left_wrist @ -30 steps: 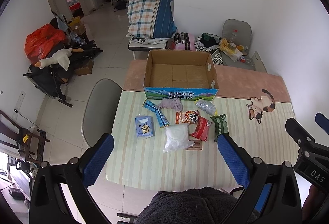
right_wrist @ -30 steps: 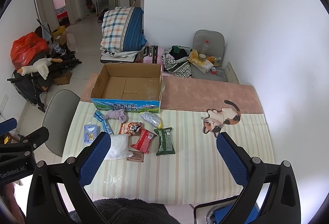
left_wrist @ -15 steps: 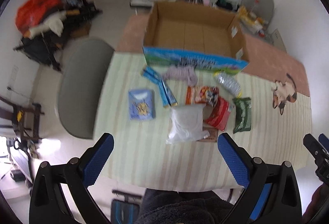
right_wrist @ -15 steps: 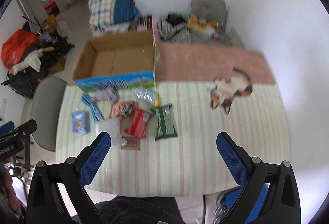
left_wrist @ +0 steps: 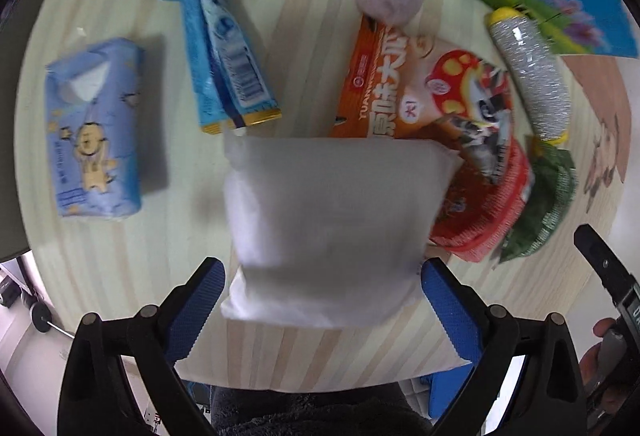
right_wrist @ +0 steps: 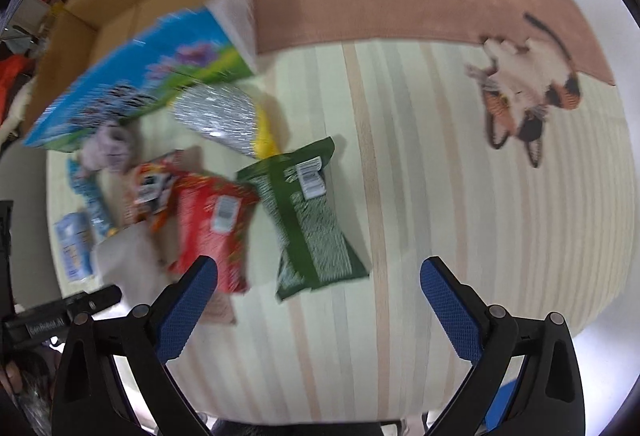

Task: Organize soft objects
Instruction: 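Grasp the white pouch with the left tool while the right tool grasps the green bag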

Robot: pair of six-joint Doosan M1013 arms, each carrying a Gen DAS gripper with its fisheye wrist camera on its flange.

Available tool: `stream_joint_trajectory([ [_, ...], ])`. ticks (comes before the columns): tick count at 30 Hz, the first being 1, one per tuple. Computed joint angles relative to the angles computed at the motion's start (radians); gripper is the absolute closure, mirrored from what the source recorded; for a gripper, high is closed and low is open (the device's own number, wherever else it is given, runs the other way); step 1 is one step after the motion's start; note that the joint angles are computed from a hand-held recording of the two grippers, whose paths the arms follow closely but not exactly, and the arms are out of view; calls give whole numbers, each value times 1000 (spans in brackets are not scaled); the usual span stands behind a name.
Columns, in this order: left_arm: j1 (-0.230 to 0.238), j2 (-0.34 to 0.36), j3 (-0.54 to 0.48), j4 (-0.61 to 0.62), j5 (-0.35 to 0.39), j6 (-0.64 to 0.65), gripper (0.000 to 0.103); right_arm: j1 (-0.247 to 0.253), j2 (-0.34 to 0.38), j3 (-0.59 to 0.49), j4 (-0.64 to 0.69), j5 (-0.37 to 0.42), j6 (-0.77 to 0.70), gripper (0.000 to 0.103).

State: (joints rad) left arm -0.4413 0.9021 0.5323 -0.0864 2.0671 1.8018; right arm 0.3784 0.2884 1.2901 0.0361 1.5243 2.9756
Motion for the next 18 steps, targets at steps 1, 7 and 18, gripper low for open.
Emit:
stream_joint_trajectory([
  [1, -4, -12, 28, 13, -22, 11, 3, -10, 1, 16, 20, -15, -11, 1],
  [7, -19, -83, 132, 52, -119, 62, 31, -50, 10, 88, 132, -95, -83, 10],
  [18, -20, -161, 6, 45, -91, 47, 37, -49, -35, 150, 202, -213, -81, 68],
])
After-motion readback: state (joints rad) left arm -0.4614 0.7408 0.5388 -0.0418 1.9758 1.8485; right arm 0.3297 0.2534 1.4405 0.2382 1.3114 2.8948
